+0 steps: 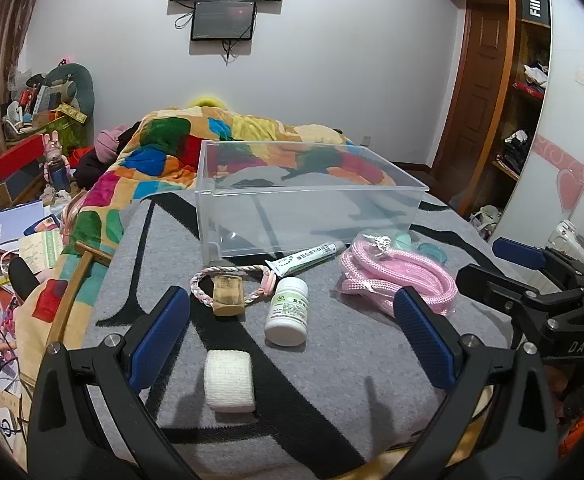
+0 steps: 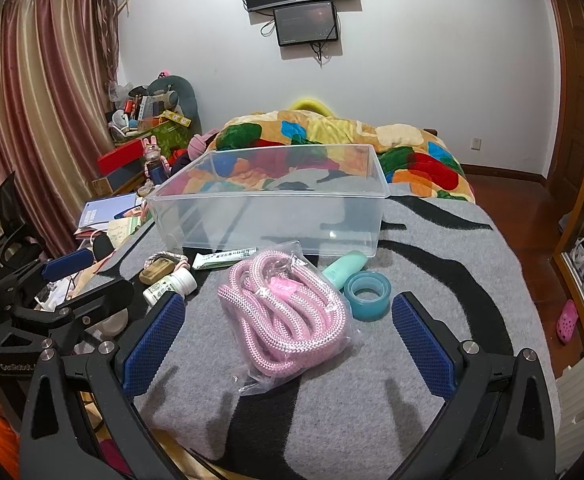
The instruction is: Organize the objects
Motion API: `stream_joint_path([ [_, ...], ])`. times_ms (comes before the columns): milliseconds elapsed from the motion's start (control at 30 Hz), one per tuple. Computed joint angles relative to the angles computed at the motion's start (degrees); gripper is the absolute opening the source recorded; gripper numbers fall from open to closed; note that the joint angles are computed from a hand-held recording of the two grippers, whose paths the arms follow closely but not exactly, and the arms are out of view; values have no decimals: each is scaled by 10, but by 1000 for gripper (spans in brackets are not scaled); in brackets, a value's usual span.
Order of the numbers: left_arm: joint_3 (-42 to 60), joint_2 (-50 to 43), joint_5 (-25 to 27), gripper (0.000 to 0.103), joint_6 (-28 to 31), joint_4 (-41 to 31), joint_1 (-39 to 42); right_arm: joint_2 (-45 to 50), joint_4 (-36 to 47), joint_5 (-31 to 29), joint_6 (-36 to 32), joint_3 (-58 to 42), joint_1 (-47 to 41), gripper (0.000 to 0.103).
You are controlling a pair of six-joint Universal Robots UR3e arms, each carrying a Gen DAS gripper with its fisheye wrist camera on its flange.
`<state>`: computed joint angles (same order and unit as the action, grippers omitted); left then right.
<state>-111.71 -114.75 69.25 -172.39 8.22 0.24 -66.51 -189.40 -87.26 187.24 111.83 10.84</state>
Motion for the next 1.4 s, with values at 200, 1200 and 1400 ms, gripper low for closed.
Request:
stream_joint_path([
  [200,0,1,0,103,1,-1,-2,-1,1,2,1,1,0,103],
  [1200,-2,2,5,103,5,-1,-9,-5,4,3,3,1,2,103],
  [1400,-5,4,2,103,7,-7,-5,-6,9,7,4,0,2,103],
])
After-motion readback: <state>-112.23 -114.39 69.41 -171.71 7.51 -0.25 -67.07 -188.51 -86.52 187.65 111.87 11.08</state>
